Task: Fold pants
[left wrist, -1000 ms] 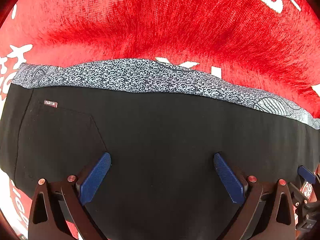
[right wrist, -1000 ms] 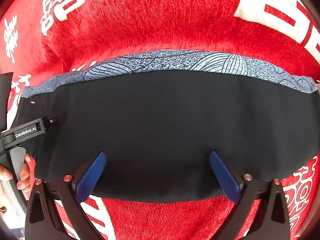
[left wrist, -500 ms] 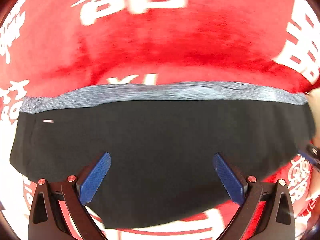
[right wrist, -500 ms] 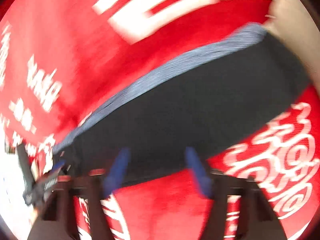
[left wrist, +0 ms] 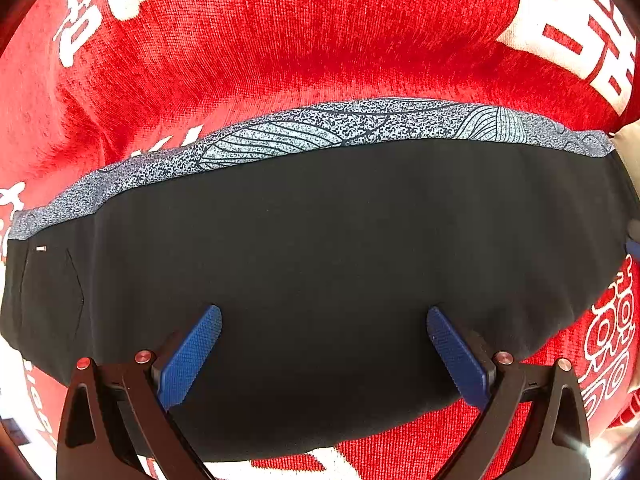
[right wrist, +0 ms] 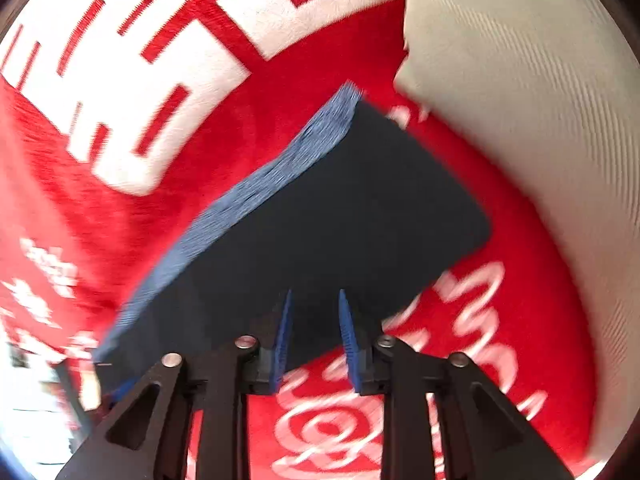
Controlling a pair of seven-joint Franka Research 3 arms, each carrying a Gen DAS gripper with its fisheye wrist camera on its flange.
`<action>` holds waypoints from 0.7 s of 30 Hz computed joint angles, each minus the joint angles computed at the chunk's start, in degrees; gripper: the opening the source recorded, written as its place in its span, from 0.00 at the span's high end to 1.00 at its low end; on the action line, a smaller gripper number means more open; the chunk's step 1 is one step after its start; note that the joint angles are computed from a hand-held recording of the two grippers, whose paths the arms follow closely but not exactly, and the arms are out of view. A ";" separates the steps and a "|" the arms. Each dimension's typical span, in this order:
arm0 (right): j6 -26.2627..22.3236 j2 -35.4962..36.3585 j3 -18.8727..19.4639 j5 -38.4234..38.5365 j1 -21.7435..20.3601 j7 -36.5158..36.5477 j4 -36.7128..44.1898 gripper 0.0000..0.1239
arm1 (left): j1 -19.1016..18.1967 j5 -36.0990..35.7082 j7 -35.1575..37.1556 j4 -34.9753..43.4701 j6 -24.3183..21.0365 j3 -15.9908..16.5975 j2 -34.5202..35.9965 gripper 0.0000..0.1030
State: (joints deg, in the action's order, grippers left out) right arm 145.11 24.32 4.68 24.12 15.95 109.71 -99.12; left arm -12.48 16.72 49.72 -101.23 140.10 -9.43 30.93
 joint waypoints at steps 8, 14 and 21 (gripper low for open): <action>16.19 -6.34 7.88 31.96 -3.95 -9.43 -15.11 0.59 | -1.25 -1.58 0.40 6.31 -6.06 -1.11 0.49 0.00; 24.36 -5.07 10.28 55.96 -4.95 -22.44 -14.64 0.59 | -4.18 -0.94 3.48 16.80 -8.27 -1.64 6.96 0.00; 26.05 -1.78 7.70 67.95 -3.14 -33.34 -9.40 0.58 | -6.11 -2.03 2.68 22.21 -10.66 -1.01 11.05 0.00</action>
State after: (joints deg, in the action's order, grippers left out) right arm 171.17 22.55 12.38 92.06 12.81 76.37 -108.52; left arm -18.59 14.70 52.41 -79.03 129.45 -10.43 41.98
